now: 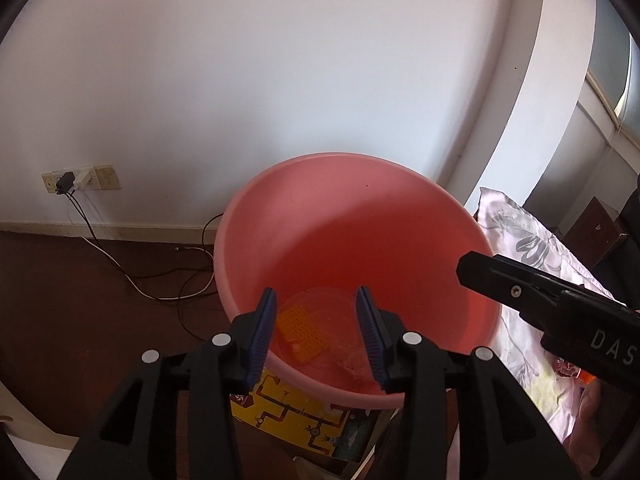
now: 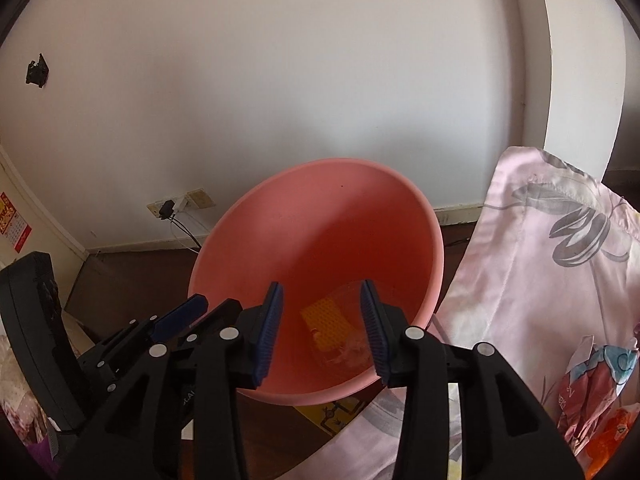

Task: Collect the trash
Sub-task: 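Open both grippers over the pink basin, dropping the net and bubble wrap, then return both grippers to the trash pile on the cloth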

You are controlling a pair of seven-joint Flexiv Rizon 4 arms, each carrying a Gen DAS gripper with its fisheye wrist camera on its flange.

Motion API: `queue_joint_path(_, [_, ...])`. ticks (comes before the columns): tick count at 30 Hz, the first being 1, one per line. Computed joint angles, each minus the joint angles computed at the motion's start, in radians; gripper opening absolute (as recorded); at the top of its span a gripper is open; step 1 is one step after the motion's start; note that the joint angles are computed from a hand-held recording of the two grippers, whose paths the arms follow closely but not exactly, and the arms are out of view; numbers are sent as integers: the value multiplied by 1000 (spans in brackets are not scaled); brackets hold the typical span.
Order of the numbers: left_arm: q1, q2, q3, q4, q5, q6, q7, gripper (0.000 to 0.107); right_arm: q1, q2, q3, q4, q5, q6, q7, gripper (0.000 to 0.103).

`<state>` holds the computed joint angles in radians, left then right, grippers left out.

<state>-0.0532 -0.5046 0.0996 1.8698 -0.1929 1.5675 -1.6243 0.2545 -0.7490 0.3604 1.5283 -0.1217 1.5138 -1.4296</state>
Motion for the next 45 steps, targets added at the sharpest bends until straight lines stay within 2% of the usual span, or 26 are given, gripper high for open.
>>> queue_joint_path(7, [-7, 26, -12, 9, 10, 19, 6, 47, 9, 59, -49, 94, -10, 83, 15, 41])
queue_joint_path(11, [-16, 40, -24, 11, 15, 32, 22, 49, 27, 108, -104, 171, -25, 161, 55, 41])
queue_joint_path(14, [-24, 50, -36, 12, 16, 37, 34, 50, 68, 147, -181, 238, -22, 246, 106, 42])
queue_joint_path(18, [-37, 58, -54, 13, 16, 49, 49, 50, 147, 202, -303, 332, -4, 326, 160, 43])
queue_joint_path(20, [-42, 59, -68, 12, 15, 54, 59, 50, 231, 231, -409, 388, 34, 370, 162, 43])
queue_joint_path(25, [-43, 59, -120, 8, 9, 68, 95, 50, 468, 281, -684, 492, 205, 430, 88, 43])
queue_joint_path(29, [-58, 54, -145, -4, 6, 70, 121, 51, 581, 305, -821, 542, 342, 449, 20, 43])
queue_joint_path(36, [-95, 34, -172, -35, 7, 76, 160, 54, 632, 330, -915, 608, 483, 472, -43, 43])
queue_joint_path(45, [-148, -14, -186, -93, 8, 48, 199, 54, 618, 343, -949, 665, 586, 501, -81, 43])
